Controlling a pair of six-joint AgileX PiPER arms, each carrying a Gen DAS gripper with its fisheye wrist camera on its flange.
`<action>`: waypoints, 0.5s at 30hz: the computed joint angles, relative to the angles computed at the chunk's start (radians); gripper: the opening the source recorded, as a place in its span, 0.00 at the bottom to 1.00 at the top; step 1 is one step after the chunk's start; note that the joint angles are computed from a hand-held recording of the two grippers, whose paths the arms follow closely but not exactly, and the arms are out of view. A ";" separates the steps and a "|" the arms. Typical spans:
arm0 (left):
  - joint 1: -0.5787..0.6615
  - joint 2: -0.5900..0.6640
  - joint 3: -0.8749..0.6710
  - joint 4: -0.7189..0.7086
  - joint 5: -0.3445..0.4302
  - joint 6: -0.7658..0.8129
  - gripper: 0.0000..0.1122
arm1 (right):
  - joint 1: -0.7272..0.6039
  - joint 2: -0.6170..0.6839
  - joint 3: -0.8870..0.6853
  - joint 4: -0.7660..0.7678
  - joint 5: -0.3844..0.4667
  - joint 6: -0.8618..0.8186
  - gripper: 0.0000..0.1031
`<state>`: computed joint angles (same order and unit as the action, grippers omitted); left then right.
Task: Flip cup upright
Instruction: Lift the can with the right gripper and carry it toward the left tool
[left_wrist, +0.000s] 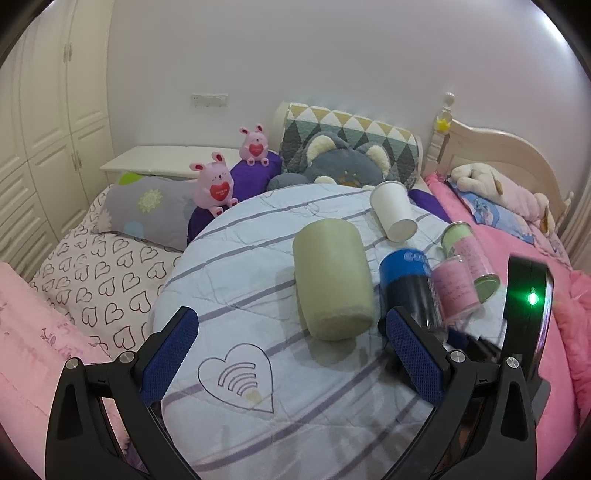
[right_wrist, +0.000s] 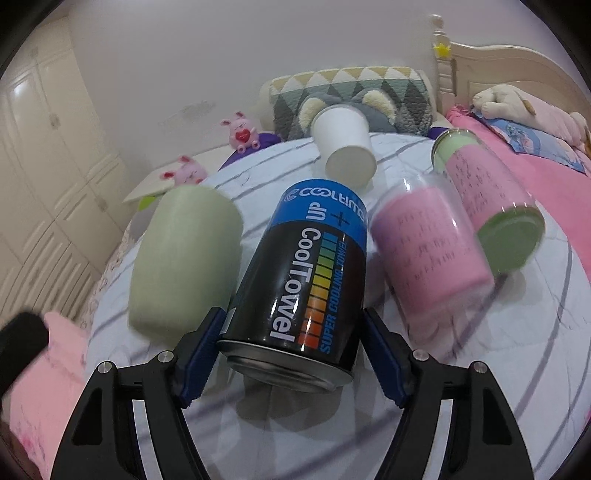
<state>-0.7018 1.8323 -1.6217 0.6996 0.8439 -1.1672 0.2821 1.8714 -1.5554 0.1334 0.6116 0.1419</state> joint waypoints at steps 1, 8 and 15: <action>-0.009 -0.004 0.004 0.007 0.005 -0.013 0.92 | -0.001 -0.017 0.025 0.023 0.002 -0.030 0.72; -0.083 -0.005 -0.003 0.015 0.053 -0.060 0.92 | -0.002 -0.154 0.192 0.117 0.002 -0.162 0.72; -0.157 -0.003 -0.012 0.043 0.147 -0.111 0.92 | -0.038 -0.285 0.358 0.242 -0.005 -0.308 0.72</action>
<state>-0.8593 1.8289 -1.6334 0.7427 0.9904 -1.2785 0.2445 1.5865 -1.1977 0.3755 0.6065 -0.1665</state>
